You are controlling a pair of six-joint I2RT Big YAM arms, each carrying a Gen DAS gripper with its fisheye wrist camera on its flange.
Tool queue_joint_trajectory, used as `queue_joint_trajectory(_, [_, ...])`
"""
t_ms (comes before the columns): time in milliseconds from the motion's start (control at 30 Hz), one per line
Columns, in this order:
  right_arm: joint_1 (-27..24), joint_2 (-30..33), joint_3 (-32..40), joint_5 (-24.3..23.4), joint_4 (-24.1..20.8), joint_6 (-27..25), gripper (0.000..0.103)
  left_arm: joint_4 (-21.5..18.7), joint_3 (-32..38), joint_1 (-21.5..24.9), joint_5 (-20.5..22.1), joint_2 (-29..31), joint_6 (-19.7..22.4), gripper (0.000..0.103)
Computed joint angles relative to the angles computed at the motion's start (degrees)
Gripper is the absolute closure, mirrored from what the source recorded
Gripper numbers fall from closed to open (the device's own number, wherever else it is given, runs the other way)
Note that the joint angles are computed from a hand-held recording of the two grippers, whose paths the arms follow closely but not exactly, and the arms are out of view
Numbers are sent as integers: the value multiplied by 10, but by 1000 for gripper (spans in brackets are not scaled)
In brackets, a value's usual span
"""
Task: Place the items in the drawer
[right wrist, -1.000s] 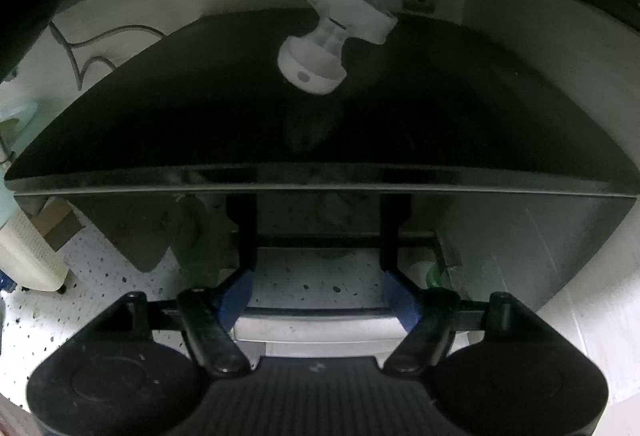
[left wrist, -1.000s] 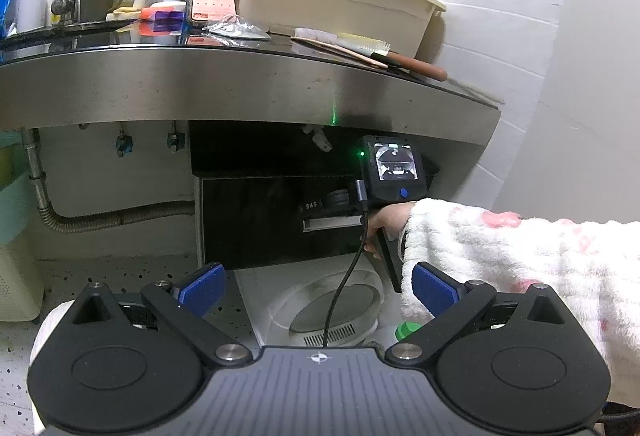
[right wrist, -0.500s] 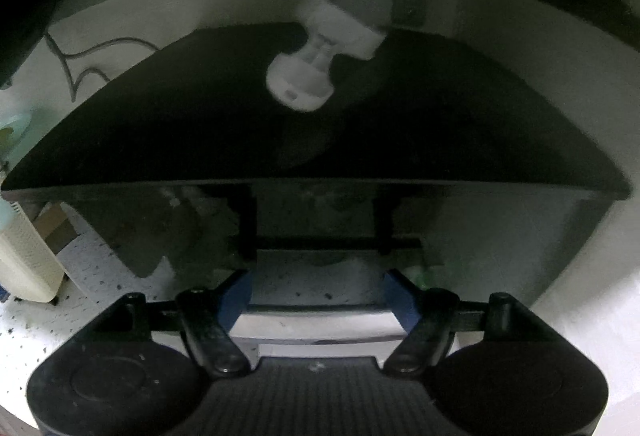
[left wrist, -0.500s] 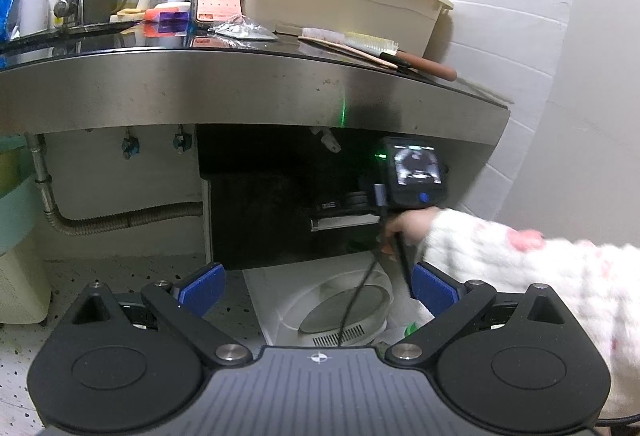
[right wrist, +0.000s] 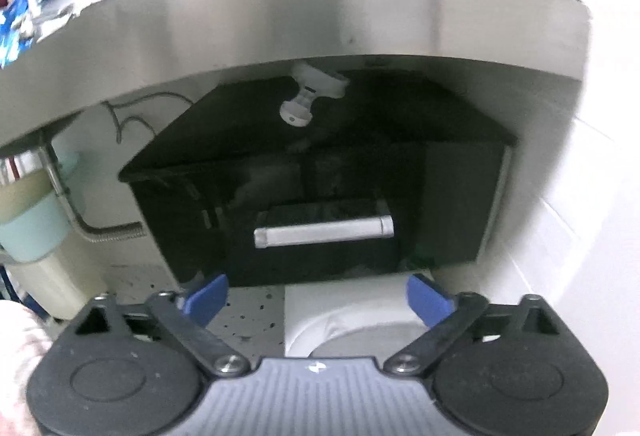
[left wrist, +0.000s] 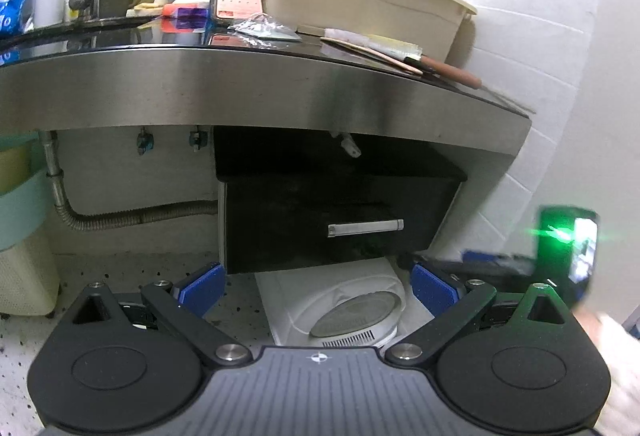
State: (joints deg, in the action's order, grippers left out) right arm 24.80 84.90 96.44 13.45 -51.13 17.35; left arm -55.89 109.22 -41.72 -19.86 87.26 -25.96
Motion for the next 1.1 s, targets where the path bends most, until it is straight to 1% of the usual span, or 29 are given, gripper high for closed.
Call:
queue_joint_trajectory(200, [30, -15, 17, 57, -54, 30, 3, -14, 14, -2, -20, 7, 1, 2])
queue_joint_trajectory(367, [37, -25, 36, 46, -88, 60, 3, -39, 34, -3, -30, 17, -5, 3])
queue_joint_trajectory(467, [38, -26, 52, 49, -110, 51, 3, -59, 51, -4, -47, 25, -3, 3])
queue_joint_trajectory(500, [38, -26, 61, 50, -123, 43, 3, -67, 58, -4, -53, 28, -4, 3])
queue_joint_trajectory(567, [44, -32, 72, 66, -150, 38, 3, -83, 73, 0, -42, 34, -11, 3])
queue_joint_trajectory(633, [50, -34, 87, 85, -173, 35, 3, -102, 89, 1, -43, 41, -18, 3])
queue_joint_trajectory(767, [59, -46, 99, 105, -203, 56, 3, -126, 115, -4, -57, 52, -23, 3])
queue_joint_trajectory(833, [57, -45, 114, 99, -228, 77, 3, -133, 122, -7, -62, 54, -23, 3])
queue_joint_trajectory(900, [58, -48, 120, 96, -239, 90, 3, -137, 128, -11, -67, 55, -22, 3])
queue_joint_trajectory(967, [64, -47, 133, 107, -252, 95, 3, -138, 132, -16, -70, 55, -18, 3])
queue_joint_trajectory(1100, [84, -34, 167, 142, -286, 95, 3, -152, 150, -24, -77, 60, -13, 3])
